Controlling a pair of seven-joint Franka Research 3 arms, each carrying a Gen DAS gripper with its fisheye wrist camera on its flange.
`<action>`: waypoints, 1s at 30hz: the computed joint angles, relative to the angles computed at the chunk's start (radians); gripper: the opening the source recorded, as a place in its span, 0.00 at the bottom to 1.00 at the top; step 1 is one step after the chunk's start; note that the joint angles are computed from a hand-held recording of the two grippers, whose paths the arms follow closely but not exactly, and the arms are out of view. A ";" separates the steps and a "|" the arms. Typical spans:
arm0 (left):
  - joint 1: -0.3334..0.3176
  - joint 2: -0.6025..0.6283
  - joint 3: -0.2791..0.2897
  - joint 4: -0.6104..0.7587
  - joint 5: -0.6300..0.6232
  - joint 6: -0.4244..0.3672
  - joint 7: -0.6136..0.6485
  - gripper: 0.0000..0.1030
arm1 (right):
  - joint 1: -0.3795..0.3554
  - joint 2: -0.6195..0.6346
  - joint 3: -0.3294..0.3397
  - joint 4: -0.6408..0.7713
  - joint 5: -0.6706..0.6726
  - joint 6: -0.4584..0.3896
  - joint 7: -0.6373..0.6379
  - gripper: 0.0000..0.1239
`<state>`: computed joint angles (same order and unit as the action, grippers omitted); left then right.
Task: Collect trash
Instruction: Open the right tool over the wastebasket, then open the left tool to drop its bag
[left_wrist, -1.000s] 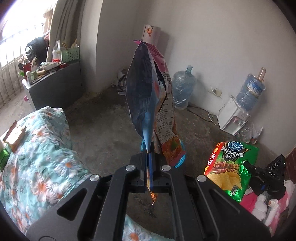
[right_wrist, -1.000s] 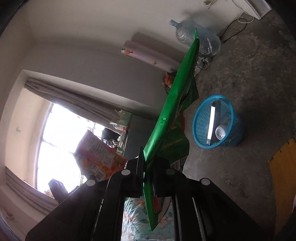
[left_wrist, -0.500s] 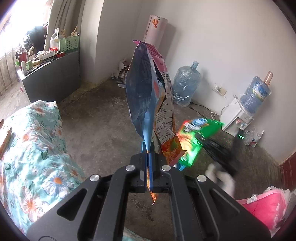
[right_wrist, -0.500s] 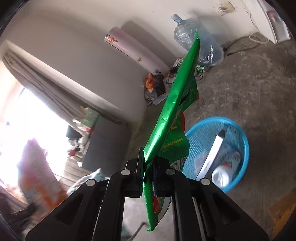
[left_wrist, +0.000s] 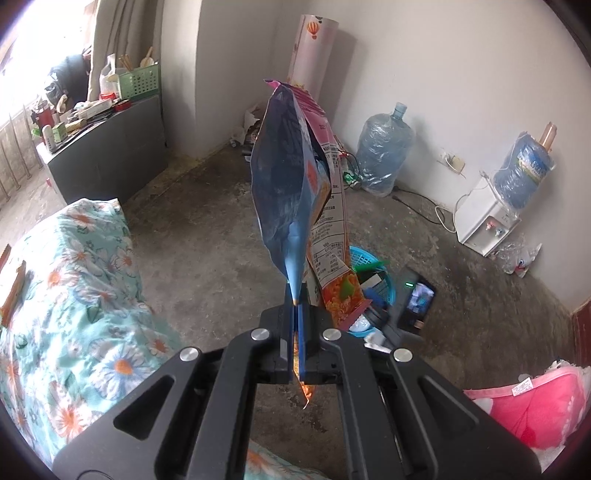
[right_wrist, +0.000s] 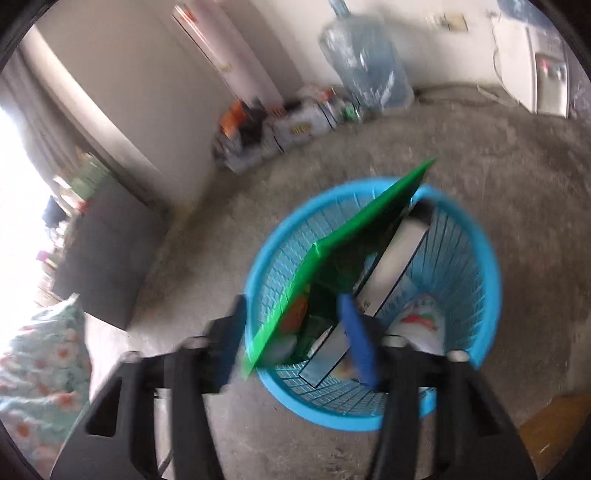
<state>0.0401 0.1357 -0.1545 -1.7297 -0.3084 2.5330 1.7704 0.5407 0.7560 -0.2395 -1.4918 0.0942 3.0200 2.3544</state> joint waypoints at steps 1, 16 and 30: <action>-0.001 0.009 -0.002 0.010 -0.001 -0.003 0.001 0.00 | 0.004 -0.038 -0.004 -0.056 -0.004 0.031 -0.008 0.46; -0.133 0.214 -0.028 0.175 0.366 0.024 -0.020 0.00 | 0.068 -0.575 -0.028 -0.827 0.300 0.442 -0.048 0.46; -0.396 0.719 0.127 0.684 0.854 0.009 -0.037 0.07 | -0.430 -0.549 0.411 -0.863 -0.021 0.477 0.242 0.46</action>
